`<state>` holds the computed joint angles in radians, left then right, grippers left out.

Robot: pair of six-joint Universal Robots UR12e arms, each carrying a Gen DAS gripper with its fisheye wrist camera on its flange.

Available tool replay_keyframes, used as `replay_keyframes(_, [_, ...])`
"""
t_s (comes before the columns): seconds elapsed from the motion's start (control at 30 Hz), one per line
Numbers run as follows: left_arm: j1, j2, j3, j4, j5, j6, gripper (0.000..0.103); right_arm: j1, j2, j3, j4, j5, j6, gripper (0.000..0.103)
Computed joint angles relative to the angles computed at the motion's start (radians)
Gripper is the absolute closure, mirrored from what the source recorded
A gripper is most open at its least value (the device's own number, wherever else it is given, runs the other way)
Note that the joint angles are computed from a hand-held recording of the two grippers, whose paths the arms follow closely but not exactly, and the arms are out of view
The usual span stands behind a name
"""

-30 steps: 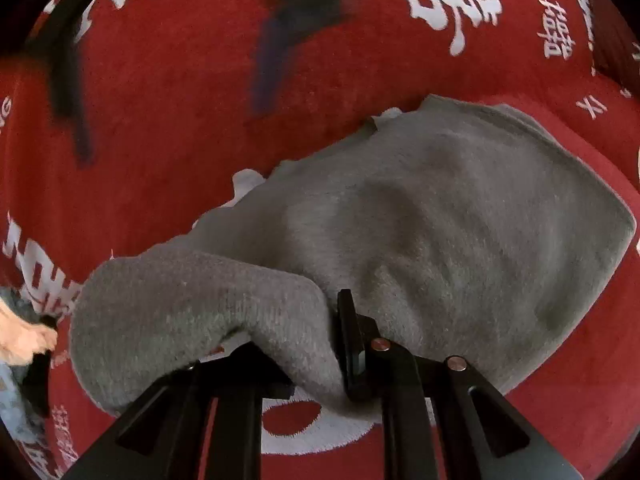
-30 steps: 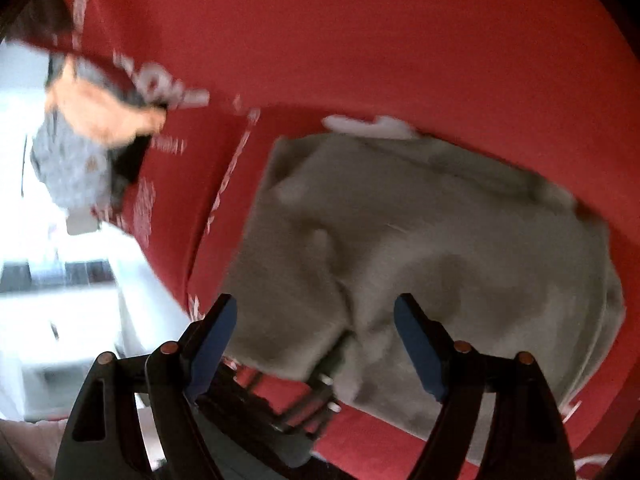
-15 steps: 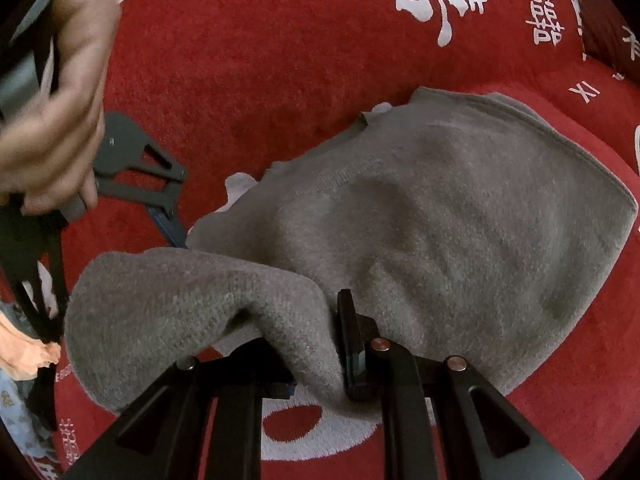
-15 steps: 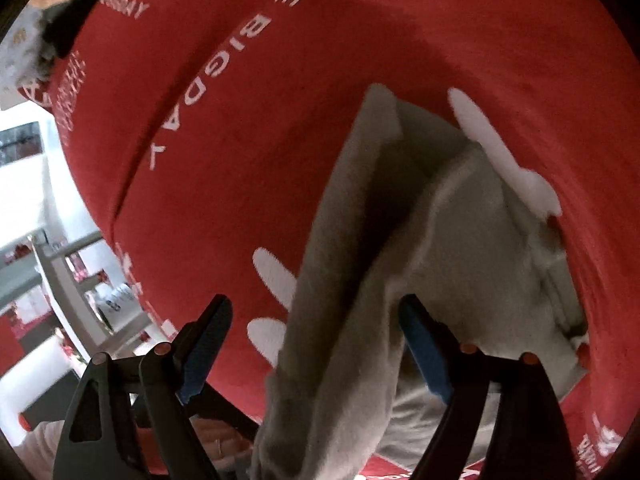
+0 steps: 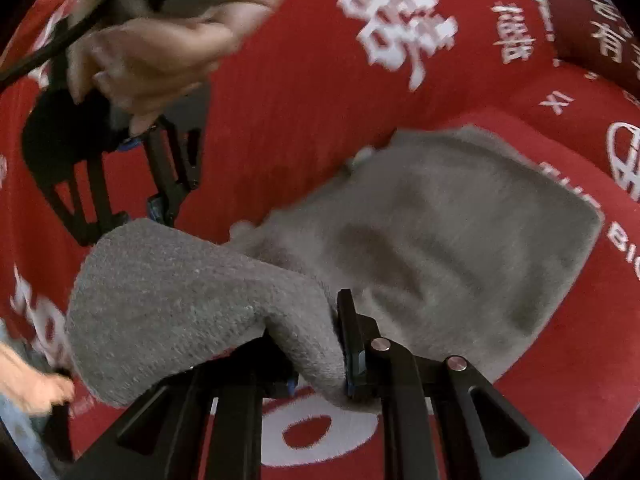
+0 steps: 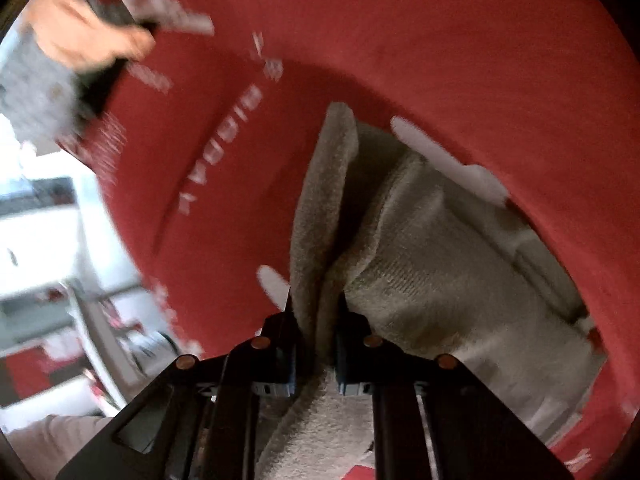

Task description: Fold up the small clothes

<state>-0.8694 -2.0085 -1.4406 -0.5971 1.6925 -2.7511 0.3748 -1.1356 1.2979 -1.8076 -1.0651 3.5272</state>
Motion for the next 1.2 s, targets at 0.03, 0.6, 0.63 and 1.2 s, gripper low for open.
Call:
replay_keyframes(0.03, [-0.004, 0.002, 0.006, 0.01, -0.009, 0.022, 0.086, -0.012, -0.039, 0.055, -0.079, 0.023, 0.045, 0.088])
replay_keyframes(0.6, [-0.148, -0.055, 0.104, -0.087, -0.159, 0.396, 0.086, -0.178, -0.533, 0.847, -1.09, -0.013, 0.675, 0.088])
replay_keyframes(0.63, [-0.153, -0.058, 0.104, -0.101, -0.154, 0.401, 0.086, -0.187, -0.544, 0.88, -1.091, -0.023, 0.691, 0.088])
replay_keyframes(1.2, [-0.14, 0.006, 0.07, -0.265, -0.153, 0.268, 0.086, -0.2, -0.612, 1.005, -0.977, -0.131, 0.734, 0.085])
